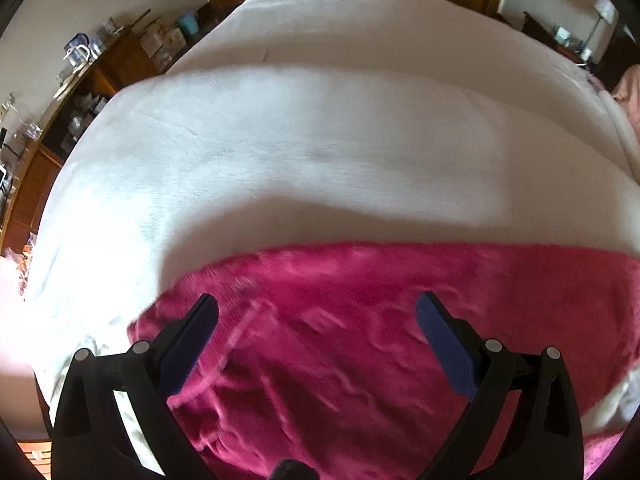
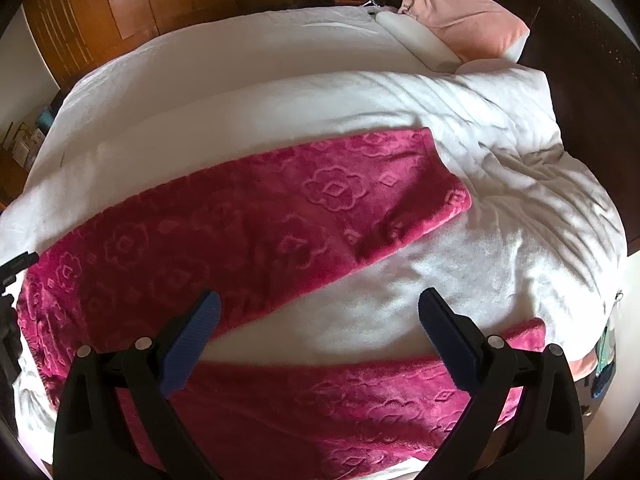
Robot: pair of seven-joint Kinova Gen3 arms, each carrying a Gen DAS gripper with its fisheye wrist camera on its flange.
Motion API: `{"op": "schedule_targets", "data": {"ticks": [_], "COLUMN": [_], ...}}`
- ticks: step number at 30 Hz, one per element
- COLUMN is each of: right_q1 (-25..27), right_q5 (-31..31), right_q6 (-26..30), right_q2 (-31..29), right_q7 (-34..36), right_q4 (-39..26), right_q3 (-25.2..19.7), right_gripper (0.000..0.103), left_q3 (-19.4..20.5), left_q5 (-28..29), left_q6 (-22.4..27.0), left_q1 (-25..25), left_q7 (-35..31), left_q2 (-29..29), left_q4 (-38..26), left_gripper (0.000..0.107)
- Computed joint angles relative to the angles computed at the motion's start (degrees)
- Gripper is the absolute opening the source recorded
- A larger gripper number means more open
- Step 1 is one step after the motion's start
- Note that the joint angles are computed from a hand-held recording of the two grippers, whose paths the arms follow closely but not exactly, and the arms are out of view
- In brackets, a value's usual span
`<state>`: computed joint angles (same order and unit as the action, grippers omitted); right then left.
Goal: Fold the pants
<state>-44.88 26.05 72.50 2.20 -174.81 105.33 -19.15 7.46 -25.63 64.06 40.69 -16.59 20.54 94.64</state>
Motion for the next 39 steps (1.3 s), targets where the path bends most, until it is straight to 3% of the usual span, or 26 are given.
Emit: {"op": "schedule_targets", "data": {"ticks": [5,20,21,23,26,29,31,39], "right_q1": [-0.05,-1.53,-1.38,-1.01,0.13,1.62,2.51,9.36], "right_q5": [-1.06,-2.49,-2.72,-3.18,-4.28,-4.99,-4.74,-3.15], "right_q6": [0.54,-0.46,-0.98,-1.93,-4.31,-6.11,-7.45,-12.13], "right_q2": [0.07,-0.04,-0.41,-1.12,-2.29,-2.45,-2.29,-3.67], "right_q7": [-0.93,-2.75,-2.62,-2.69,-1.90,-0.44,1.12,10.08], "right_q4": [0.91,2.88,3.37,4.49,6.29,7.41,7.99,10.61], "right_q3": [-0.10,-0.64,-0.62,-0.71,-0.64,-0.36,-0.03,4.12], "right_gripper": [0.100,0.100,0.100,0.100,0.083,0.069,0.064,0.063], "left_q3": [-1.48,-3.27,-3.32,-3.30,-2.40,-2.15,-2.34,-2.66], "left_q5": [1.03,8.75,9.70,12.13,14.86,15.95,15.17,9.26], "left_q6": [-1.65,-18.17,-19.79,-23.49,-26.25,-26.29,-26.43,-24.34], "left_q1": [-3.71,-15.47,-16.40,-17.99,-19.15,-19.16,-17.97,-14.98], "left_q7": [-2.03,-13.58,-14.76,-17.76,-20.89,-23.14,-22.83,-16.31], "left_q2": [1.33,1.15,0.63,-0.93,-2.92,-4.09,-5.26,-10.67], "left_q4": [3.07,13.05,14.00,16.23,18.37,19.13,20.23,23.52], "left_gripper": [0.098,0.097,0.094,0.070,0.041,0.024,0.020,0.017]}}
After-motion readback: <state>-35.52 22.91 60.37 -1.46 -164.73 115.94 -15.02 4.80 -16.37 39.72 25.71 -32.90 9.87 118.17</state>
